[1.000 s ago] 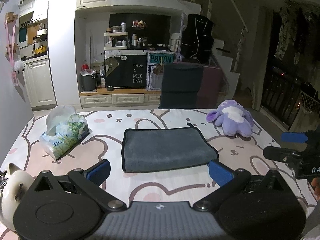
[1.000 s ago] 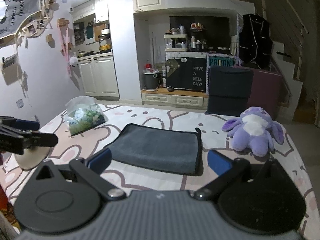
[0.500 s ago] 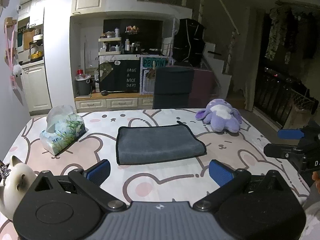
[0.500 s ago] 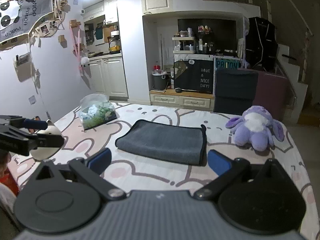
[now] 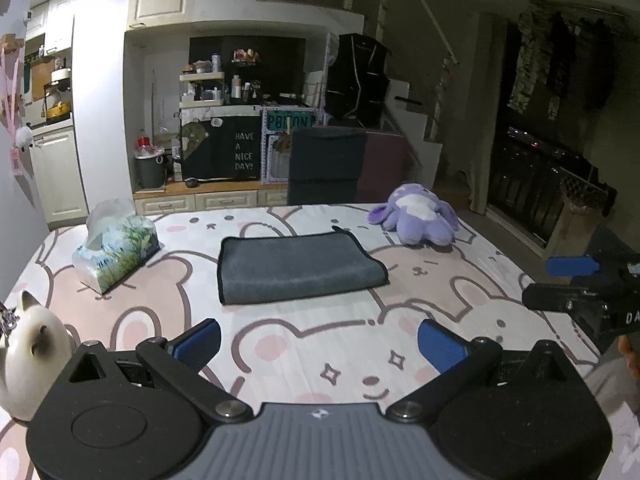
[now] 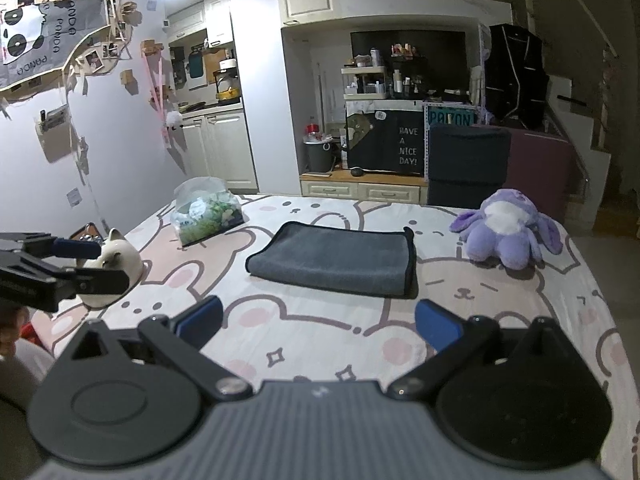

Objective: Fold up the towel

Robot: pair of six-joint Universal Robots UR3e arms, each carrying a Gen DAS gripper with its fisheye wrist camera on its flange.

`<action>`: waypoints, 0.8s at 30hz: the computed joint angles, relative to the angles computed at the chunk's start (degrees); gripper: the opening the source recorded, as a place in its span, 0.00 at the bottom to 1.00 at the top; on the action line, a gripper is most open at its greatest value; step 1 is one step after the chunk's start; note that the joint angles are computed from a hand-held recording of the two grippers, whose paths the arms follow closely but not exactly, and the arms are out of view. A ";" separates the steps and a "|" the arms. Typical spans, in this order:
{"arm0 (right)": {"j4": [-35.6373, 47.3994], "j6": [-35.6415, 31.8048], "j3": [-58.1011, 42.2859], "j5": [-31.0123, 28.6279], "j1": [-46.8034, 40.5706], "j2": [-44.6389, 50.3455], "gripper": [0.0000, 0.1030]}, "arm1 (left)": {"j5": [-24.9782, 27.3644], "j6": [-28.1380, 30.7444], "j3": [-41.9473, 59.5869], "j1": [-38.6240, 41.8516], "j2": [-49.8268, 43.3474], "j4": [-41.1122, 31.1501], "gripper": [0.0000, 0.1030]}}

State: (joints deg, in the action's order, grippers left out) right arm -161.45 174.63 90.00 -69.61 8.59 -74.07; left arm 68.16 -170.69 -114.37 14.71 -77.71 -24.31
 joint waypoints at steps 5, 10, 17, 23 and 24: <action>-2.97 0.52 4.14 -0.55 0.16 -1.89 1.00 | -1.19 1.13 -3.63 1.48 3.16 -0.18 1.00; -5.67 0.47 7.53 -1.33 0.93 -2.92 1.00 | -3.01 1.76 -6.10 2.85 4.74 0.92 1.00; -10.31 0.11 11.35 -2.95 1.58 -4.32 1.00 | -3.45 3.09 -8.32 2.72 5.99 3.49 1.00; -9.70 -0.45 11.94 -3.02 1.56 -4.53 1.00 | -4.48 3.01 -8.49 3.33 5.50 2.80 1.00; -9.72 -0.65 12.04 -2.57 1.47 -4.61 1.00 | -4.59 2.85 -8.48 3.40 5.43 2.72 1.00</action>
State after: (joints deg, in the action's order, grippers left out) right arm -171.17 173.98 102.04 -72.18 10.06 -78.68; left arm 63.57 -167.84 -122.85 18.10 -72.27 -21.58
